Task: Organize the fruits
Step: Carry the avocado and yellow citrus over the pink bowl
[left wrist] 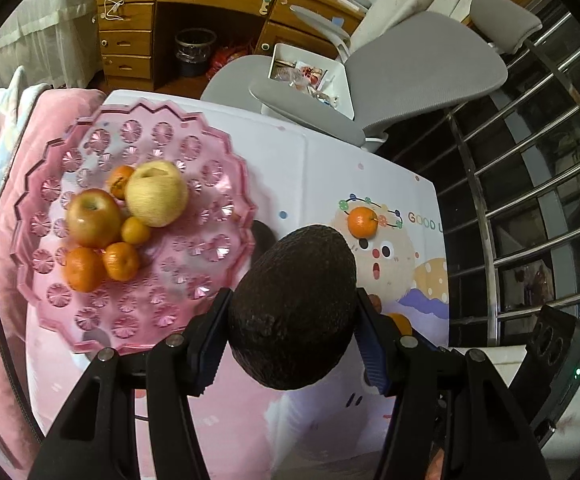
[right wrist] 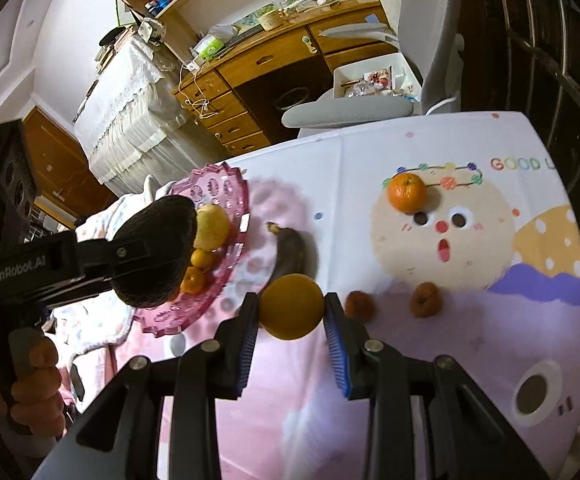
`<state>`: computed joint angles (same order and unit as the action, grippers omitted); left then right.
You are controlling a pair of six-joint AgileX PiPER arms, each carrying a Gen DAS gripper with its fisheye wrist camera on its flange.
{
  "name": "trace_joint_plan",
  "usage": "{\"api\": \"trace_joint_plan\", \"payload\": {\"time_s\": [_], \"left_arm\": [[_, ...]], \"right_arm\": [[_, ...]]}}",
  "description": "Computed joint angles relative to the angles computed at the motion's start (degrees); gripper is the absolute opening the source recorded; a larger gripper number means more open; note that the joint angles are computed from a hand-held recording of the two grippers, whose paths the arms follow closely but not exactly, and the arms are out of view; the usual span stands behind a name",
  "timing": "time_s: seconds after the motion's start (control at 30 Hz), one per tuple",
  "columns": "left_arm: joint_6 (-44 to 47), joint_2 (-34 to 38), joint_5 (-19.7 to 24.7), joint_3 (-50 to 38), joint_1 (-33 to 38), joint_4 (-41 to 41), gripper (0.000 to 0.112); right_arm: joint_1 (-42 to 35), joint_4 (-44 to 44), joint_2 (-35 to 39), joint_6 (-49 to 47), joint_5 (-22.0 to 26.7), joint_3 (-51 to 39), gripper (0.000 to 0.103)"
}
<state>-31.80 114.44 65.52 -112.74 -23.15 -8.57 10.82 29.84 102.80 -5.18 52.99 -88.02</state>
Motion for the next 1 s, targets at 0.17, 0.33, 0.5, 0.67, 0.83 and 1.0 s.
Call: {"api": "trace_joint_plan", "payload": {"time_s": [0.17,0.33,0.5,0.67,0.83,1.0], "left_arm": [[6.39,-5.23,-1.85,8.41,4.21,-3.56,0.057],[15.18,-9.52,-2.90,15.89,8.75,-7.83,0.057],[23.79,-12.96,-4.41,22.17,12.51,-9.54,0.057],[32.33,-14.52,-5.45,26.46,16.77,-12.46,0.057],[39.22,-14.56,-6.66,29.06,20.24,-14.14,0.057],[44.23,-12.92,-6.67,29.54,22.71,-15.79,0.057]], "right_arm": [[4.57,-2.61,-0.29,6.72,-2.25,0.10,0.033],[9.12,-4.47,0.80,14.29,-4.32,-0.40,0.033],[14.04,-5.82,3.06,22.37,-6.69,-1.92,0.033],[18.29,-9.21,5.72,30.51,-8.74,-4.23,0.033],[20.95,-11.90,8.59,36.73,-9.81,-7.01,0.033],[22.86,-14.98,11.16,43.14,-10.26,-9.40,0.033]]}}
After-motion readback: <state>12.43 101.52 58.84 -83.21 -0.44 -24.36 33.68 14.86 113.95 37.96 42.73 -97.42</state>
